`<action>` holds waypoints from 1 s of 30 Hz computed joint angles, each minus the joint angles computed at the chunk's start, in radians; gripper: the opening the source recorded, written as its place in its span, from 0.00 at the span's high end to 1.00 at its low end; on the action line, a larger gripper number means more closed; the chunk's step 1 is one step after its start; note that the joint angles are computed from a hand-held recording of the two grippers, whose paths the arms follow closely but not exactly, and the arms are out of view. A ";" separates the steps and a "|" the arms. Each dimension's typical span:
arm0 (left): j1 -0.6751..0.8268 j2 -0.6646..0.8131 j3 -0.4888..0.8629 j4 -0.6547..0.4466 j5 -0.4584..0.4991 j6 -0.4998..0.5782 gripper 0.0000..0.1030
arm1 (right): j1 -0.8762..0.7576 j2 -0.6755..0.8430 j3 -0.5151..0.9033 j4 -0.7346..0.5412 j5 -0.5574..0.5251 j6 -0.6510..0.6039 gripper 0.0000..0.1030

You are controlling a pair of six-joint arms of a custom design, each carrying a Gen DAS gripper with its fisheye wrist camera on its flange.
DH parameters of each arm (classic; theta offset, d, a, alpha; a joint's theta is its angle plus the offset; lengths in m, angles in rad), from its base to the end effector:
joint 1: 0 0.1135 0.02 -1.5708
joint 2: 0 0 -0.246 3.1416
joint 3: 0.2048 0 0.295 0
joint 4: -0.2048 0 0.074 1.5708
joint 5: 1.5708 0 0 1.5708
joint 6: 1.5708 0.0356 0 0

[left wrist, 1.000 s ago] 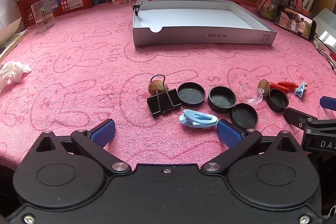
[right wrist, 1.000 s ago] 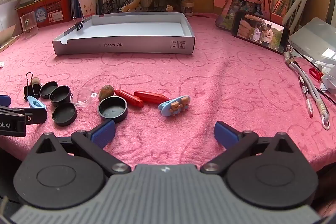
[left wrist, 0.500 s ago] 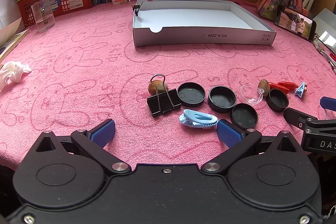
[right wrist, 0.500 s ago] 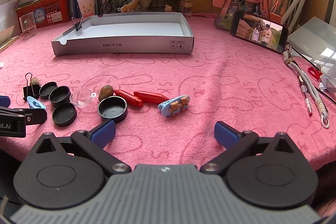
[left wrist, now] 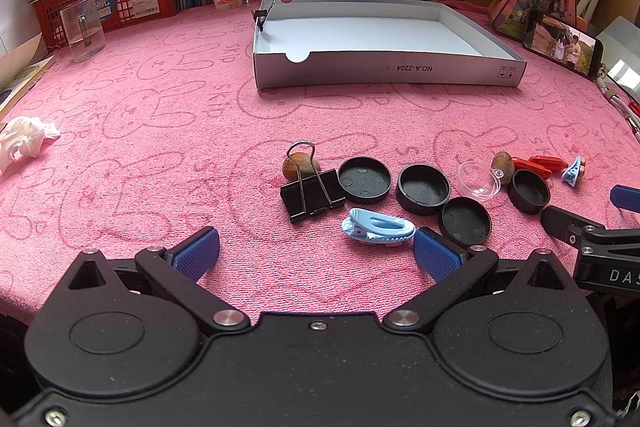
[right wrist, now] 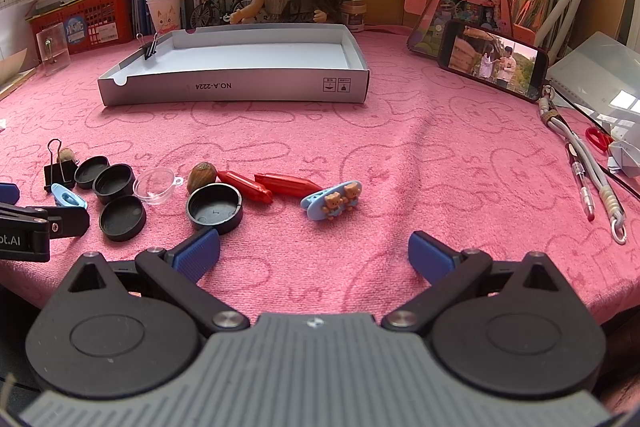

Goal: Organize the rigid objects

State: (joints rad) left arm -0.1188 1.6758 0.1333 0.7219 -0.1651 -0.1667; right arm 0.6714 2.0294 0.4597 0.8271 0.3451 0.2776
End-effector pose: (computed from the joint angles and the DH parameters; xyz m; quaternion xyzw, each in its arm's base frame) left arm 0.1877 -0.0165 -0.0087 -0.0524 0.9263 0.0240 0.3723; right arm 0.2176 0.1575 -0.0274 -0.1087 0.8980 0.0413 0.4244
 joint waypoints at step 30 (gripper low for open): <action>-0.001 0.003 -0.001 0.006 -0.001 0.000 0.00 | 0.011 -0.001 -0.003 0.003 0.010 0.007 0.00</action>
State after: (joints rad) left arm -0.1194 1.6784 0.1326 0.7275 -0.1661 -0.1669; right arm 0.6819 2.0286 0.4564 0.8301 0.3551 0.2847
